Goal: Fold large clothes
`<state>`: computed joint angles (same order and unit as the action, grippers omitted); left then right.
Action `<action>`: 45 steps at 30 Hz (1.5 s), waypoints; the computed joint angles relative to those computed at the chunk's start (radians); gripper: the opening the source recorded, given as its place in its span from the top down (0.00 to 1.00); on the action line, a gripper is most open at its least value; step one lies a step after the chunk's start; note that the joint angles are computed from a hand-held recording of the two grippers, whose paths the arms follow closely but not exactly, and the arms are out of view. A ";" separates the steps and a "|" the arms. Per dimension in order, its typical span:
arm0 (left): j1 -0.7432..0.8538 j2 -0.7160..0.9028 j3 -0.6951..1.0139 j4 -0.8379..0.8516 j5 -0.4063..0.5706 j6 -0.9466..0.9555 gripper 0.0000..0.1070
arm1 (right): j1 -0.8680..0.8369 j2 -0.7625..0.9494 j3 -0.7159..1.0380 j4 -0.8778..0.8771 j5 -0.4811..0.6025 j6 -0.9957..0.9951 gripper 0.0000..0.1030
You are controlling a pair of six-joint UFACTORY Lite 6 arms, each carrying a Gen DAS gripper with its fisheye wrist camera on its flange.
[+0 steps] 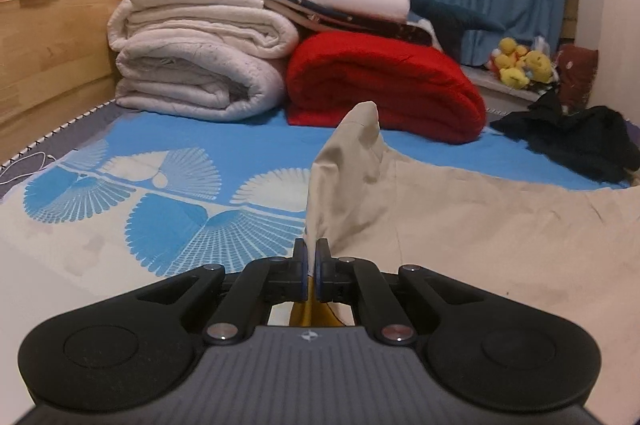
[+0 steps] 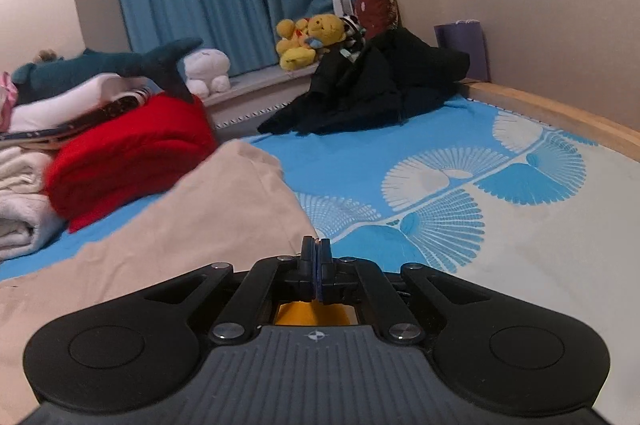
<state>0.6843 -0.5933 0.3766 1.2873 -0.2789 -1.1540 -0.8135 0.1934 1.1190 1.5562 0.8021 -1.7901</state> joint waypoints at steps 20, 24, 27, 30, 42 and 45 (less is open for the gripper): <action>0.104 0.511 0.320 1.155 -0.217 -1.080 0.33 | 0.134 0.345 0.281 -0.581 -0.202 0.560 0.76; 0.258 0.509 0.317 1.195 -0.407 -1.012 0.33 | 0.046 0.357 0.295 -0.725 -0.081 0.623 0.76; 0.333 0.501 0.300 1.227 -0.475 -0.968 0.33 | -0.014 0.329 0.263 -0.761 -0.040 0.584 0.76; 0.393 0.493 0.270 1.258 -0.525 -0.938 0.33 | -0.057 0.303 0.221 -0.832 -0.039 0.560 0.76; 0.598 0.267 0.320 1.253 -0.849 -0.808 0.91 | -0.213 0.111 0.126 -0.808 0.032 0.528 1.00; 0.651 0.154 0.318 1.257 -0.919 -0.783 0.91 | -0.286 0.084 0.165 -0.796 0.108 0.575 1.00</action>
